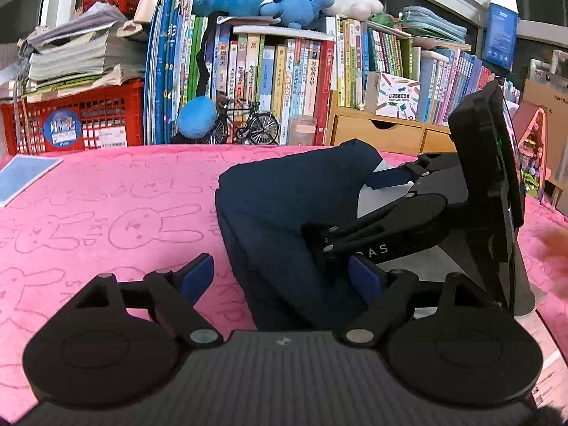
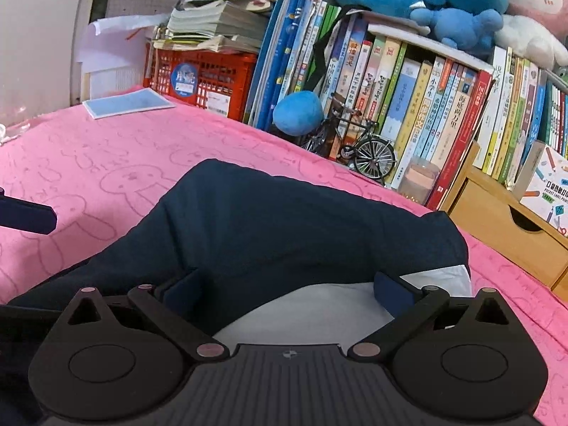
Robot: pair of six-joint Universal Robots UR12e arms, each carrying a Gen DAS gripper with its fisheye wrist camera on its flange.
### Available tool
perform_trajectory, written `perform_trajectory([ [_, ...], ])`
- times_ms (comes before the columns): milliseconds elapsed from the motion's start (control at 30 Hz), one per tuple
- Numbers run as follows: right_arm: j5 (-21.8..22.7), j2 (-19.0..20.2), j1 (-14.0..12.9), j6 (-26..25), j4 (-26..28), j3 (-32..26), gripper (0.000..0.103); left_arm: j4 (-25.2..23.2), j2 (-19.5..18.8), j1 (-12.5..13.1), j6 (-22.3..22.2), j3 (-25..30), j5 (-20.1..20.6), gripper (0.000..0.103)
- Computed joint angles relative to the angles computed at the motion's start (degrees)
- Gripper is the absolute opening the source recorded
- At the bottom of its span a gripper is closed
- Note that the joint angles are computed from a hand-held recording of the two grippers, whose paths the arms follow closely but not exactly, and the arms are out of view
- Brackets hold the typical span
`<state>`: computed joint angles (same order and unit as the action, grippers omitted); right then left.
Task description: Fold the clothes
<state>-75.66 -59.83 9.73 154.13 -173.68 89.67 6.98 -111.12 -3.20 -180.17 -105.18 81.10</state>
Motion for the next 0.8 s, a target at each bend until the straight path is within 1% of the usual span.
perform_trajectory([
  [100,-0.37,0.05,0.06,0.08,-0.01,-0.05,0.103,0.54,-0.12,0.02,-0.03,-0.09,-0.07,0.084],
  [233,-0.70,0.05,0.18,-0.11,-0.27,0.02,0.103,-0.62,0.09,0.25,-1.24,0.06,-0.71,0.084],
  [467,-0.70,0.06,0.19,0.24,-0.40,0.06,0.103,-0.05,-0.05,0.33,-0.83,-0.03,-1.03,0.084],
  [700,0.63,0.69,-0.23,1.49,-6.13,1.44,0.103,-0.44,-0.12,0.26,-0.76,-0.05,-1.00,0.084],
  [800,0.60,0.74,-0.24,1.60,-6.36,1.44,0.103,-0.47,-0.13,0.42,-1.18,-0.08,-1.49,0.084],
])
